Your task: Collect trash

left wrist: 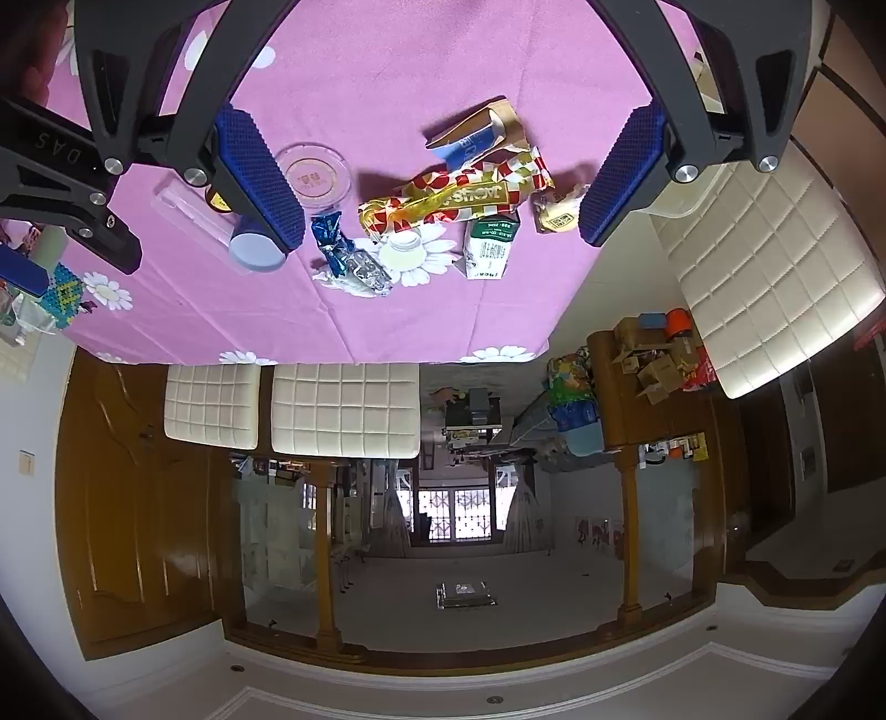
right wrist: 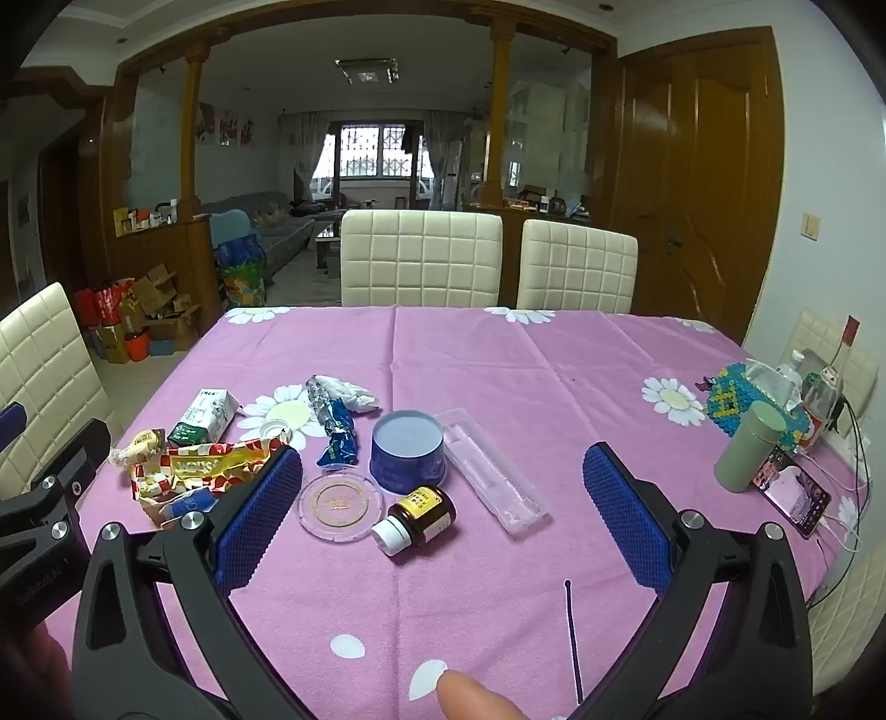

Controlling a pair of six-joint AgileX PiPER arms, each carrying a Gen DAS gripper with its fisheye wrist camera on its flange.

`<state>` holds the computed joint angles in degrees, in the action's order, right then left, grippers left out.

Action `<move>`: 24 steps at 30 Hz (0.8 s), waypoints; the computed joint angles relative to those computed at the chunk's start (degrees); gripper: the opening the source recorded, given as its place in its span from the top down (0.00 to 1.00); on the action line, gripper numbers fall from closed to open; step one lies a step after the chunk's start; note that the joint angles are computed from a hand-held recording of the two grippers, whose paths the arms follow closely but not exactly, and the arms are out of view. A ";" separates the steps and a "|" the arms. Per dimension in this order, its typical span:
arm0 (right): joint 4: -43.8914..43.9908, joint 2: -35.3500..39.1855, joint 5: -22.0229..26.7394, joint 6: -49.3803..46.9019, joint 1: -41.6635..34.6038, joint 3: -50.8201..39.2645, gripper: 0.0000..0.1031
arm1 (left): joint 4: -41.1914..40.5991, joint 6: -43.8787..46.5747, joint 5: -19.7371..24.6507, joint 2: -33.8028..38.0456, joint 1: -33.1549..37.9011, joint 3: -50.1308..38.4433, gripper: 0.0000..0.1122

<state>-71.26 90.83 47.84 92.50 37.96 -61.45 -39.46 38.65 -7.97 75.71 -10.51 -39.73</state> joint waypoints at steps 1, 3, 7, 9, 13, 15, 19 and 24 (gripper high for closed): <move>0.02 -0.02 -0.08 0.07 0.00 0.00 0.03 | 0.39 -0.38 -0.32 -0.05 -0.11 0.13 0.13; 0.08 0.04 0.00 -0.01 0.05 -0.07 0.03 | 0.02 -0.02 -0.41 0.03 -0.13 0.10 0.13; 0.17 -0.02 -0.08 -0.11 -0.05 -0.06 0.03 | -0.88 0.74 -0.08 0.47 0.02 -0.37 0.13; 0.21 -0.10 -0.20 -0.16 -0.18 -0.02 0.03 | -0.86 0.72 -0.51 -0.04 -0.21 0.11 0.13; 0.01 0.17 0.39 0.00 0.25 -0.10 0.03 | -3.07 2.67 -0.09 -0.19 -0.31 -0.01 0.13; -0.04 0.02 0.14 -0.06 0.06 0.01 0.03 | -5.41 4.92 -0.14 -0.39 -0.62 0.00 0.13; -0.17 -0.10 -0.09 -0.02 -0.20 0.21 0.03 | -2.48 2.36 0.74 -0.32 0.11 -0.54 0.13; -0.04 -0.29 -0.21 -0.25 -0.29 0.34 0.03 | -4.95 4.86 1.29 -0.03 0.31 -1.28 0.13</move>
<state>-71.30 90.54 47.63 92.26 37.67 -61.12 -44.41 43.52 -6.69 75.68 -10.20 -41.01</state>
